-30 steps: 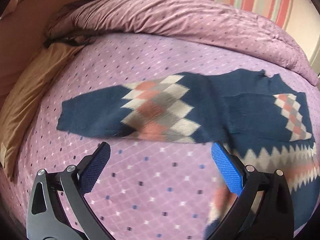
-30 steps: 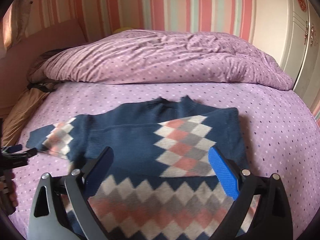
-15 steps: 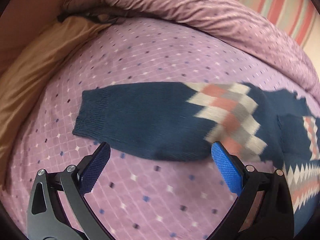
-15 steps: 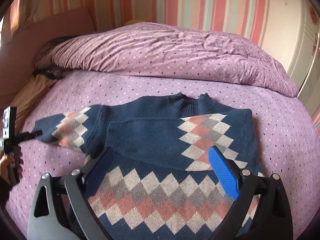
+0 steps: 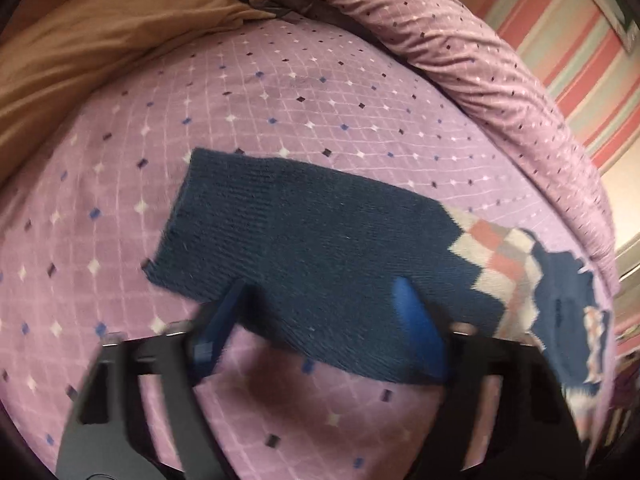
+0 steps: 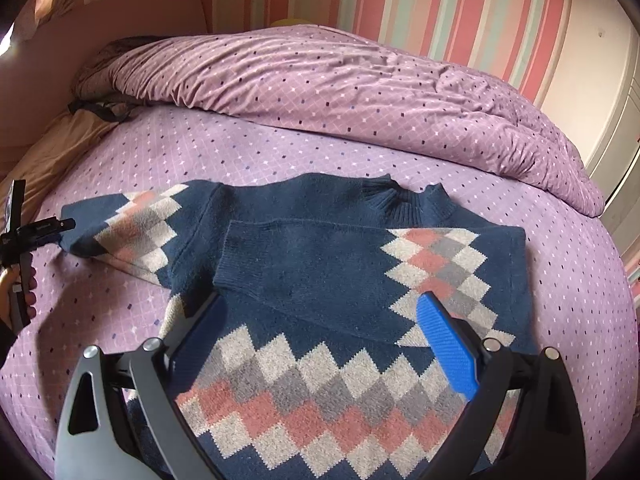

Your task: Fold small clothes

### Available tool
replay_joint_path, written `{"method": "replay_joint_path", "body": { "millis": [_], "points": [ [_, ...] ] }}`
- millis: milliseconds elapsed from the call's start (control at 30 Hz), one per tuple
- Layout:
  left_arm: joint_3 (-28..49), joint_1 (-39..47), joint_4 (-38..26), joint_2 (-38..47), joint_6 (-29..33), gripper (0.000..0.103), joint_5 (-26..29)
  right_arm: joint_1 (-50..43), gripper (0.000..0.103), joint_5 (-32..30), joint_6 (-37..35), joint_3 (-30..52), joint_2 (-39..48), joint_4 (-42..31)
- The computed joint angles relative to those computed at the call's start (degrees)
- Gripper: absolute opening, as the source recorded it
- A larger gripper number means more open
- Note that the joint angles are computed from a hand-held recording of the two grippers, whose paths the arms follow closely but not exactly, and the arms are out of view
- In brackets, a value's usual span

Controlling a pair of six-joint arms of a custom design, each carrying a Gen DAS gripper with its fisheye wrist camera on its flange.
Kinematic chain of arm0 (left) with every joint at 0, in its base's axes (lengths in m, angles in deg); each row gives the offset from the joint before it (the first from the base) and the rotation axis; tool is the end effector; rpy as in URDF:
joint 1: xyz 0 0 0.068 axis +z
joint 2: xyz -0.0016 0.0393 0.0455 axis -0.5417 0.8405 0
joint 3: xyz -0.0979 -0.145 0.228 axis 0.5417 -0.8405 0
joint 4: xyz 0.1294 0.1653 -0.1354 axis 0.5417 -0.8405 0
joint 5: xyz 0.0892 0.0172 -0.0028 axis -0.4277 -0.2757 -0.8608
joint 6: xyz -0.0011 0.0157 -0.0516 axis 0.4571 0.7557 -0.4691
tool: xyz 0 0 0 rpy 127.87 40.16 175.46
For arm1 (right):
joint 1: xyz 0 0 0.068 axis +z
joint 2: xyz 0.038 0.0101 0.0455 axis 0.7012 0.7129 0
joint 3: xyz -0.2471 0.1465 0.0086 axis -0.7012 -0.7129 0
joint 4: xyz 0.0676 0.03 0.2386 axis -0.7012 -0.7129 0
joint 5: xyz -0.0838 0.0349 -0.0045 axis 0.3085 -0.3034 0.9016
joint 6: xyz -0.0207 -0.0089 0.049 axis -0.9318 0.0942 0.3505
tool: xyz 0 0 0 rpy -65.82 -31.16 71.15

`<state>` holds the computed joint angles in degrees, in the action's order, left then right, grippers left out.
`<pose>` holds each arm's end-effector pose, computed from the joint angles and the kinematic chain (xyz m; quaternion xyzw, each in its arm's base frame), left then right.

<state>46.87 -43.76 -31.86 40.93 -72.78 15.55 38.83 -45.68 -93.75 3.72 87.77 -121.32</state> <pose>0.3143 -0.0562 0.1858 -0.2780 0.9145 -0.0755 0.2840 0.3255 -0.0264 0.3055 -0.1579 0.9263 -0.0002 0.3421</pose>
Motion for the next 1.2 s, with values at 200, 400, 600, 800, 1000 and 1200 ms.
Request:
{"method": "replay_joint_path", "body": {
  "millis": [200, 400, 600, 800, 1000, 1200],
  "points": [
    [-6.4, 1.1, 2.9, -6.4, -8.5, 0.068, 1.4, -1.4, 0.096, 0.4, -0.7, 0.9, 0.7, -0.2],
    [-13.1, 3.9, 8.8, -9.1, -13.8, 0.084, 1.8, -2.2, 0.096, 0.2, -1.4, 1.0, 1.4, 0.4],
    [-8.2, 5.5, 8.8, -2.8, -9.8, 0.093, -0.4, -2.4, 0.096, 0.6, -2.6, 0.4, 0.8, 1.0],
    [-3.2, 4.7, 2.0, -1.1, -7.6, 0.019, -4.9, -3.5, 0.096, -0.1, -3.3, 0.4, 0.8, 0.2],
    [1.7, -1.4, -5.1, -3.6, -4.5, 0.011, -12.2, -7.2, 0.096, -2.4, -5.2, 2.4, 2.2, -0.8],
    [22.7, -15.3, -18.3, 1.6, -2.5, 0.011, -19.5, -12.4, 0.096, -6.3, -7.4, 8.1, 5.1, -3.2]
  ]
}}
